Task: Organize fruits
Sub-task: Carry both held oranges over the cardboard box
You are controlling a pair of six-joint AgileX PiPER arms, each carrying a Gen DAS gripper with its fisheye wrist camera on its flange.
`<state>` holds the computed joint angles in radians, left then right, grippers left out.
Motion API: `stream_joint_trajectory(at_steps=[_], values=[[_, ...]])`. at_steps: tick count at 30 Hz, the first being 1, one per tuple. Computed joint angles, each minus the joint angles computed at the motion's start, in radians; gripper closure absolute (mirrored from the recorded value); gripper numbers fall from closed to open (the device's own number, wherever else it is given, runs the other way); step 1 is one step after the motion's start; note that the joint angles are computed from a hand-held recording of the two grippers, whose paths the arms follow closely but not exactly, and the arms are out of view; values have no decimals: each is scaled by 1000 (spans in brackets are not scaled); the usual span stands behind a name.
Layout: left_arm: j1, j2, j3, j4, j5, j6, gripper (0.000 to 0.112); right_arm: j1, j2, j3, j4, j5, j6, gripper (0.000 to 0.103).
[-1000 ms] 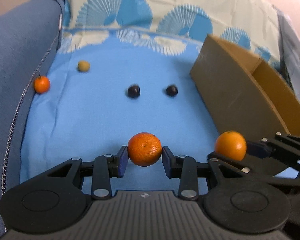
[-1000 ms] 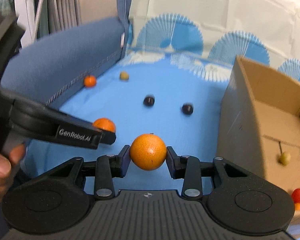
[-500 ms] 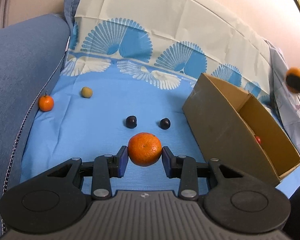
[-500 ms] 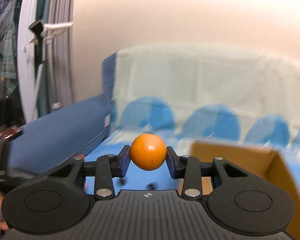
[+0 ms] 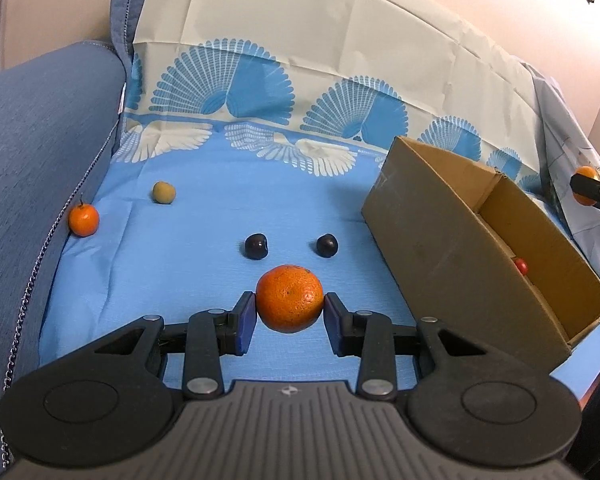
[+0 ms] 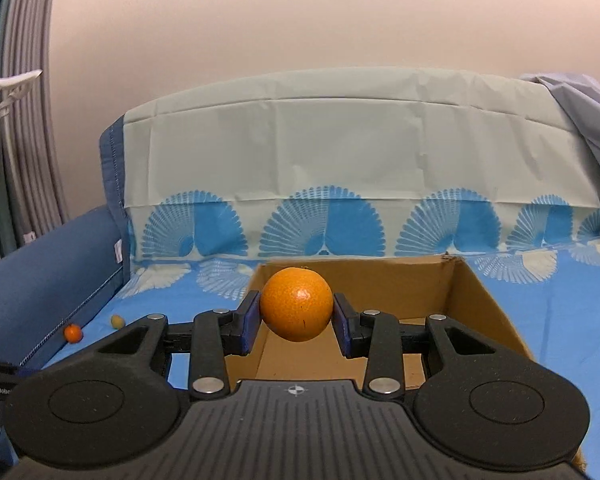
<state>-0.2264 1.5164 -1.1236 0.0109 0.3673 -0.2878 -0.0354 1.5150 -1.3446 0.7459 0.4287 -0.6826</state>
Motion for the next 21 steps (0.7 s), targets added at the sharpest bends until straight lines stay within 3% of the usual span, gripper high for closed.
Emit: stream_joint_trajectory(at_steps=[12, 17, 21], values=[[-89, -6, -113, 160, 40, -128, 72, -56, 5, -6, -46, 10, 52, 64], [-133, 0, -175, 119, -3, -151, 71, -57, -9, 10, -46, 0, 36, 64], [-242, 31, -227, 440, 36, -419, 71, -62, -19, 20, -53, -5, 35, 64]])
